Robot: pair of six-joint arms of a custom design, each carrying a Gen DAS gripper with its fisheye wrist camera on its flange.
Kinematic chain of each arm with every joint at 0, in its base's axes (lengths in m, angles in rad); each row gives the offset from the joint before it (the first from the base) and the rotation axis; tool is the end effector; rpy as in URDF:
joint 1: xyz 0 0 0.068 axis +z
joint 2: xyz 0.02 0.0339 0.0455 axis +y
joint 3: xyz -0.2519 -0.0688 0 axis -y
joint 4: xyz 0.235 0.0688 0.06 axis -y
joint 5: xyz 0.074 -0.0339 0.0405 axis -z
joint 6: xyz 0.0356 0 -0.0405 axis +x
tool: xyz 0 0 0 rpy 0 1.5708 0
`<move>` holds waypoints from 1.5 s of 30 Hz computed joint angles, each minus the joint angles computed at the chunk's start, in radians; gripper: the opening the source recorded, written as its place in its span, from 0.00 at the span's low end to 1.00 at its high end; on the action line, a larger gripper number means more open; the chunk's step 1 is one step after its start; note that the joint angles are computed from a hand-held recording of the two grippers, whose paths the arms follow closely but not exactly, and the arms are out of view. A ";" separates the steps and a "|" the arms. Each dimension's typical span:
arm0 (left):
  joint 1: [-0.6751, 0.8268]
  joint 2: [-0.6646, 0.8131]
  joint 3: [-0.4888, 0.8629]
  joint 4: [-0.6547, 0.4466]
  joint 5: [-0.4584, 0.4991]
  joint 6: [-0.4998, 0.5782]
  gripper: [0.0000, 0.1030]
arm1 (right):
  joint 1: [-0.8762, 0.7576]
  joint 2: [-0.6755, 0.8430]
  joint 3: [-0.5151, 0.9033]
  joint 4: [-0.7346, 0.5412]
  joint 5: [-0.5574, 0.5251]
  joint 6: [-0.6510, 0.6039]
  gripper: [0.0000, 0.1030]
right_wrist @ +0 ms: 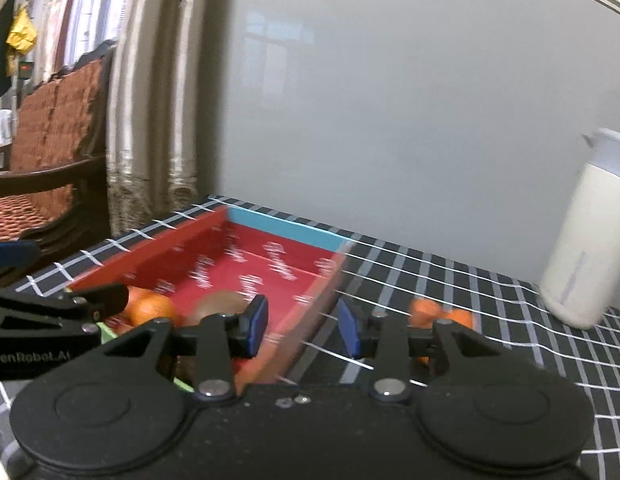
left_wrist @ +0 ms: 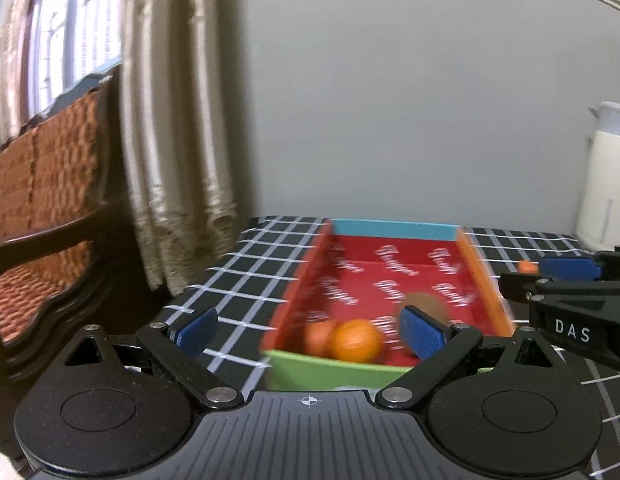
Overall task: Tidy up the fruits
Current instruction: 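Move the left tool back to the pile and grasp another mandarin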
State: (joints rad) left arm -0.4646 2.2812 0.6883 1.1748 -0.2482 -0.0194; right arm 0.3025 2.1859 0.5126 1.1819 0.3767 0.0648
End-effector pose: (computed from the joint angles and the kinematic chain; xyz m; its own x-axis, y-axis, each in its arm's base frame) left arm 0.3063 -0.1437 0.0241 -0.3675 0.1631 -0.9156 0.2265 0.9705 0.0820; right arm 0.2859 0.0755 0.0288 -0.4474 -0.0765 -0.8911 0.0617 0.9913 -0.1161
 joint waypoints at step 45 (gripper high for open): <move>-0.378 0.429 0.989 -0.721 -0.057 -0.170 0.82 | -0.657 0.097 0.055 -0.033 -0.259 -0.007 0.50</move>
State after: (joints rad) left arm -0.8428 2.7102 1.6769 0.4540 -0.3048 -0.1899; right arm -0.3550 2.2828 0.5681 1.1492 0.1176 0.0578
